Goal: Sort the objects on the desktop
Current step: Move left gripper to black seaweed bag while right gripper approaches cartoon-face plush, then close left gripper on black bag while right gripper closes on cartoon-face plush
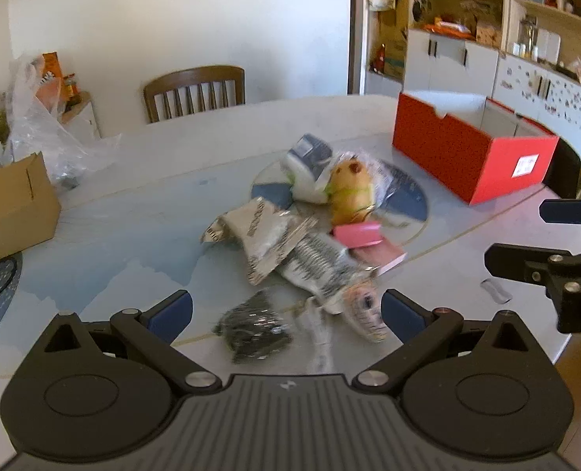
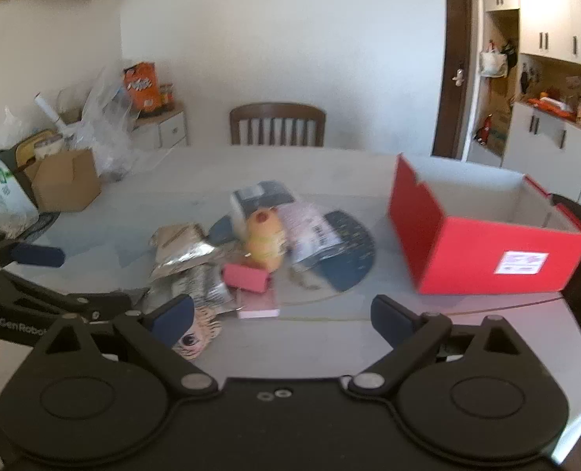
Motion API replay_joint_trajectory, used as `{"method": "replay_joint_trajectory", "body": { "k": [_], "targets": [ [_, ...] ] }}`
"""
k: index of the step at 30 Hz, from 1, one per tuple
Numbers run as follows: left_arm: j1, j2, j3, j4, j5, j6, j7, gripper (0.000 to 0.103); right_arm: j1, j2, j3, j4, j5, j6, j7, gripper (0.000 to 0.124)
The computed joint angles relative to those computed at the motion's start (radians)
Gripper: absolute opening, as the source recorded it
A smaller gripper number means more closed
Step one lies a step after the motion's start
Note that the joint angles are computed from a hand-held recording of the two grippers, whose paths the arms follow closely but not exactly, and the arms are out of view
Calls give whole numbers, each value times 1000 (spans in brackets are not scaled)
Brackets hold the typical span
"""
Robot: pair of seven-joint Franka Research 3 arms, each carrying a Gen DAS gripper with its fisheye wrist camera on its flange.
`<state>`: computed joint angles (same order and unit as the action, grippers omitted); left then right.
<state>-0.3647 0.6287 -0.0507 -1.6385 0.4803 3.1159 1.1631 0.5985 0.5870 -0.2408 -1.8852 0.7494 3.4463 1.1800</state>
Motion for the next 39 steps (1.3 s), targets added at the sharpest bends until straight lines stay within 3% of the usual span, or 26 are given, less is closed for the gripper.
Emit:
{"method": "replay_joint_trajectory", "body": {
  "k": [4, 8, 14, 22, 32, 35, 39],
  "targets": [
    [100, 60, -102, 61, -40, -57, 97, 102, 43, 57, -47, 63, -23, -74, 15, 94],
    [150, 108, -157, 110, -91, -100, 179, 102, 84, 113, -107, 130, -74, -169, 67, 91],
    [195, 175, -219, 181, -168, -139, 289, 102, 78, 187, -127, 232, -167, -285, 149, 86],
    [220, 222, -255, 232, -249, -172, 383, 98, -7, 212, -44, 296, -275, -337, 194, 82],
    [267, 258, -331, 265, -334, -190, 504, 92, -68, 228, 13, 342, -404, -387, 272, 72],
    [277, 273, -354, 286, -361, -202, 546, 86, -90, 227, 35, 348, -439, -395, 294, 66],
    [285, 291, -383, 317, -396, -225, 598, 69, -133, 223, 79, 353, -479, -394, 316, 61]
  ]
}}
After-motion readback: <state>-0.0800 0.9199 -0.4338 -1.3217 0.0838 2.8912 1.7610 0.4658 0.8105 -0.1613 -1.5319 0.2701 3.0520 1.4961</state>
